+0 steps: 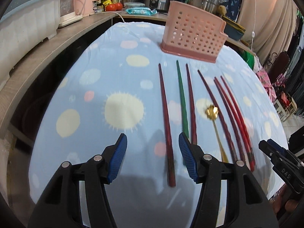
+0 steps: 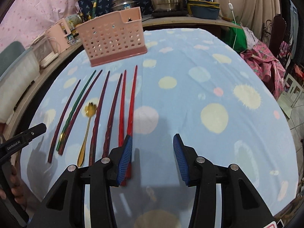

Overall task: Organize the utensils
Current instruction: 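Grasp a red chopstick with the right tool while the left grasps a dark-red chopstick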

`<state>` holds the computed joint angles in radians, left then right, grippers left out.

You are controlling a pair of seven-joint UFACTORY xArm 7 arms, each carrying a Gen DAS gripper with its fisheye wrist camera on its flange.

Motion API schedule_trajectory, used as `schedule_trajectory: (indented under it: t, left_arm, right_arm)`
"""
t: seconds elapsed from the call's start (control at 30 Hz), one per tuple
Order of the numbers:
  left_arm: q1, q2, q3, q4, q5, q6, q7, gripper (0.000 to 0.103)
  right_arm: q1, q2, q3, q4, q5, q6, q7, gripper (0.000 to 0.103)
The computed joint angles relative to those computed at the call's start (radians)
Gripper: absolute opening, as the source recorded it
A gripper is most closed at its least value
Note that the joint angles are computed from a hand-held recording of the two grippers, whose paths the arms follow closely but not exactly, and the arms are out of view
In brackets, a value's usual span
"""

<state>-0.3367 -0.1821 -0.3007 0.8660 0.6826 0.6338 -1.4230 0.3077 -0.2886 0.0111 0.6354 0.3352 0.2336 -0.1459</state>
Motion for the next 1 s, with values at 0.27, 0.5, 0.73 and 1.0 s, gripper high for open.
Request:
schedule_trajectory:
  t: [0.27,0.5,0.73,1.0]
  left_arm:
    - [-0.008,-0.007,-0.008,-0.021,-0.010,-0.014,-0.008,0.054]
    - [-0.006,-0.009,-0.008,-0.034,-0.016,-0.027,-0.011,0.053]
    - [-0.008,0.002,-0.006,-0.036,-0.024,-0.036,-0.003,0.053]
    - [-0.014,0.006,-0.004,-0.034,-0.022,-0.031,-0.005,0.053]
  right_arm:
    - [0.020,-0.005,0.011,-0.020,-0.004,0.003,-0.001,0.027]
    - [0.022,0.000,0.019,-0.019,-0.012,0.009,0.005,0.020]
    - [0.025,0.004,0.014,-0.019,-0.009,0.007,0.001,0.019]
    - [0.017,0.012,0.017,-0.019,-0.016,0.011,0.006,0.014]
